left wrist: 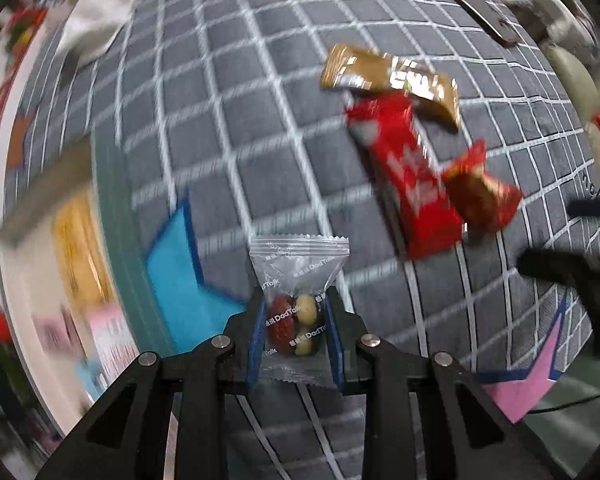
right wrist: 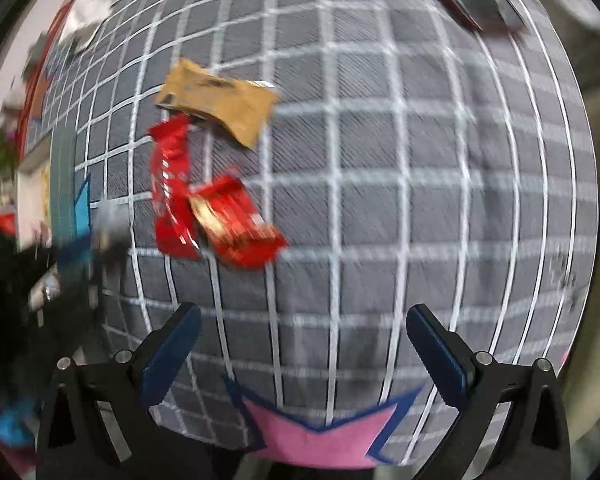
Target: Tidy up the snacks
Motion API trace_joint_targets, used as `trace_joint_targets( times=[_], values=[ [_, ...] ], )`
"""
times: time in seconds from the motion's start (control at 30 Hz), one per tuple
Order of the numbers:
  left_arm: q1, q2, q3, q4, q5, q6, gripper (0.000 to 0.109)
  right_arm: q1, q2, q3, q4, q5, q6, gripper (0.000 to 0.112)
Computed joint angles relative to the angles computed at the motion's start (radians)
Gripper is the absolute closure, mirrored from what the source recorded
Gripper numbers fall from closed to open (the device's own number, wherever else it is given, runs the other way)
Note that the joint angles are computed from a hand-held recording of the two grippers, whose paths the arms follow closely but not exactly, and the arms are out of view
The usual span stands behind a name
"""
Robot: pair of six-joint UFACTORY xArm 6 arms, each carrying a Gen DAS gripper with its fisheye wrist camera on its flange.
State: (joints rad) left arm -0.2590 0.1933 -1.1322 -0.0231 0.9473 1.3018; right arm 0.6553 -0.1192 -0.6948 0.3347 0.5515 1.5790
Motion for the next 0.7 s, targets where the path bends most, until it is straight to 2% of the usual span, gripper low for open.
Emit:
trace_joint_targets(
  times=[0.1, 0.23, 0.37, 0.43, 0.47, 0.5, 0.53, 0.57, 0.7],
  values=[
    [0.026, 0.013, -0.018, -0.007, 0.024, -0.036, 0.077, -0.051, 0.079, -0.078, 0.028, 0.079, -0.173, 0.009],
    [0.042, 0.056, -0.068, -0.024, 0.032, -0.025, 0.075, -0.089, 0.161, -0.144, 0.066, 0.115, -0.332, 0.009],
    [0.03, 0.072, -0.075, -0.037, 0.013, -0.018, 0.057, -0.113, 0.211, -0.195, 0.042, 0.158, -0.356, 0.009],
    [-0.013, 0.097, -0.119, -0.041, 0.028, -0.059, 0.055, -0.117, 0.222, -0.214, 0.024, 0.163, -0.322, 0.018],
    [-0.027, 0.099, -0.12, -0.039, 0.028, -0.069, 0.056, -0.121, 0.218, -0.223, -0.002, 0.19, -0.304, 0.032],
    [-0.047, 0.099, -0.12, -0.041, 0.03, -0.082, 0.063, -0.13, 0.206, -0.225, -0.033, 0.218, -0.294, 0.049],
    [-0.055, 0.098, -0.119, -0.047, 0.034, -0.082, 0.066, -0.131, 0.196, -0.225, -0.051, 0.224, -0.286, 0.061],
    [-0.066, 0.1, -0.125, -0.046, 0.042, -0.088, 0.076, -0.136, 0.178, -0.214, -0.057, 0.227, -0.289, 0.067],
    [-0.073, 0.108, -0.18, -0.06, 0.14, -0.119, 0.079, -0.133, 0.086, -0.09, 0.024, 0.109, -0.275, 0.072]
  ],
)
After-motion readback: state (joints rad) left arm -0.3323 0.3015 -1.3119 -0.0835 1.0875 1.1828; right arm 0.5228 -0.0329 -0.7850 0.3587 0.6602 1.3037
